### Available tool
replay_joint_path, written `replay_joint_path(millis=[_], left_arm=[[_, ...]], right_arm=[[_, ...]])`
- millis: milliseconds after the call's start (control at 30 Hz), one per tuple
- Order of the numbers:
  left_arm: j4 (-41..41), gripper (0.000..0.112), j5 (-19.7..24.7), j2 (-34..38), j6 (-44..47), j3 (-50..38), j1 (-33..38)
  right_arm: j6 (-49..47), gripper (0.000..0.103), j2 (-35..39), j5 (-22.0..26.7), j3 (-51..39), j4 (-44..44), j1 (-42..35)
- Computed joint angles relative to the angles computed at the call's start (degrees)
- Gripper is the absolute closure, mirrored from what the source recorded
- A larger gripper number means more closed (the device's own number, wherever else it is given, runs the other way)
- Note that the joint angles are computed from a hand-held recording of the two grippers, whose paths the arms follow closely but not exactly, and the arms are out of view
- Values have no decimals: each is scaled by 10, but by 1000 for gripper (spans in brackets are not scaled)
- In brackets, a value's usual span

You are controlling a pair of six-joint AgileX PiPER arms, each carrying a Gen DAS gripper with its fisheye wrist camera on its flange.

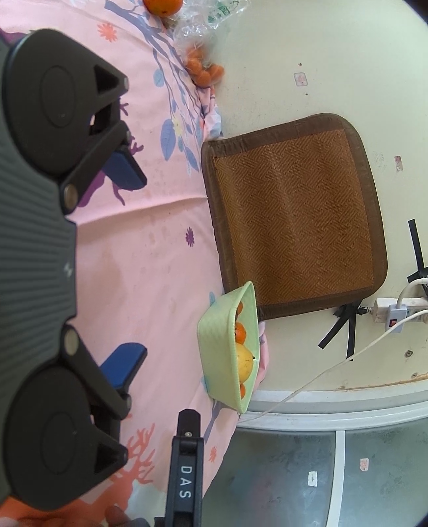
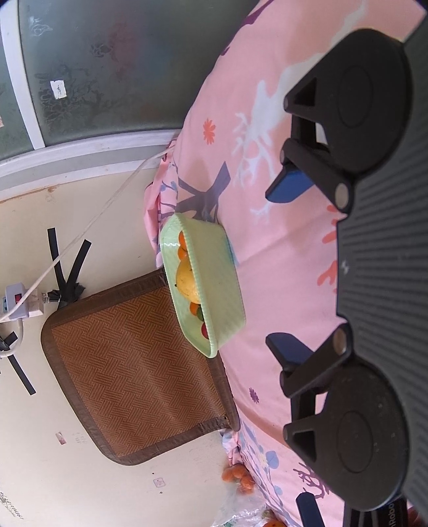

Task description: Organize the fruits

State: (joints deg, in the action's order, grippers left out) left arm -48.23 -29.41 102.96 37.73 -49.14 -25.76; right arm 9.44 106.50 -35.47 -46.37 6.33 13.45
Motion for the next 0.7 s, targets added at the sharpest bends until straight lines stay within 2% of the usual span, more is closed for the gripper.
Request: replay_joint_path(millis=[333, 500, 700], left_arm=[[9, 9, 16, -2, -11, -2, 8], [-2, 9, 25, -1, -2, -6, 11], [3, 9, 21, -3, -15, -2, 11]], right_arm=[[-44, 15, 2, -5, -2, 54, 12], [-42, 10, -1, -41, 17, 64, 16], [-54, 9, 0, -25, 8, 63, 19]])
